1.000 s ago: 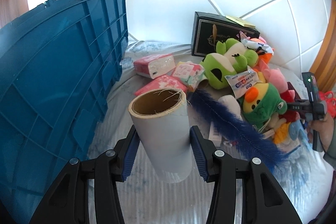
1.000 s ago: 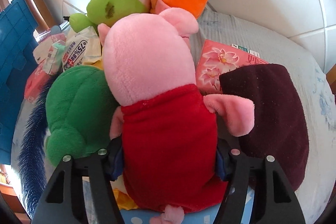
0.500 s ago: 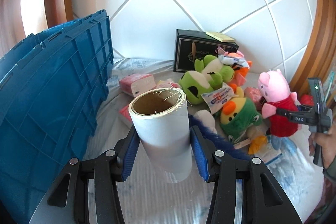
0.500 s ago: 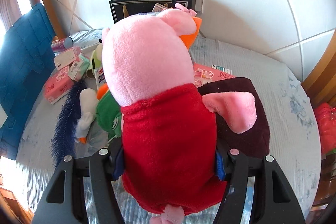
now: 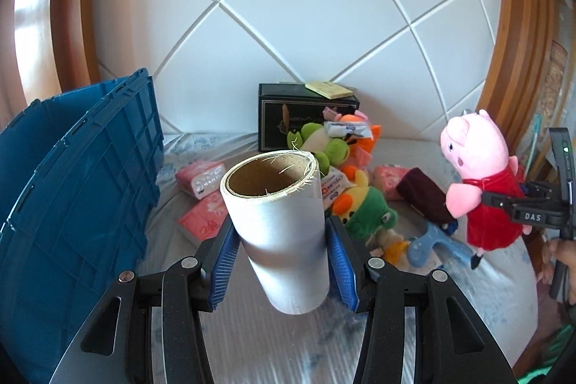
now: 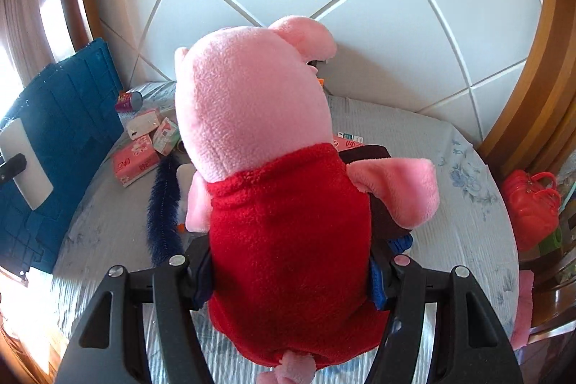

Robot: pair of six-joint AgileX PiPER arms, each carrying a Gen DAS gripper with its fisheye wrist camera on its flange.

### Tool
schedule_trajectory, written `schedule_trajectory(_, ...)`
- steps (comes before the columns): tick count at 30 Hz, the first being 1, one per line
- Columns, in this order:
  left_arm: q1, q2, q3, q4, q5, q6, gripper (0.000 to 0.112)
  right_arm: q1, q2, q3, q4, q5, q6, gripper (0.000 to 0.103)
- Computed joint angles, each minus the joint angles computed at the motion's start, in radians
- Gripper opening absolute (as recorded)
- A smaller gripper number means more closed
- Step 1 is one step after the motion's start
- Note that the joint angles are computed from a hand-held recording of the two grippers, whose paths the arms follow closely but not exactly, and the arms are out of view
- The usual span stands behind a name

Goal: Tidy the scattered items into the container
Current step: 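Lift the paper roll and Peppa Pig plush in both grippers toward the blue crate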

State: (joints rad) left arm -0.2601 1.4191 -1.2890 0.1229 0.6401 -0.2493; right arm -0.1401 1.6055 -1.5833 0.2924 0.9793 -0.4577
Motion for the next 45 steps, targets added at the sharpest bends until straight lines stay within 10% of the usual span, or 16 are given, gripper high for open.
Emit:
schedule_trajectory(21, 0.026, -0.072, -0.046, -0.253, 0.073, 0.293, 0.048, -0.024, -0.367, 0.188, -0.022, 0.076, 0.126, 0.064)
schedule_trajectory(45, 0.396, -0.088, -0.208, -0.562, 0.301, 0.629, 0.048, 0.548, -0.352, -0.015, -0.506, 0.144, 0.653, 0.064)
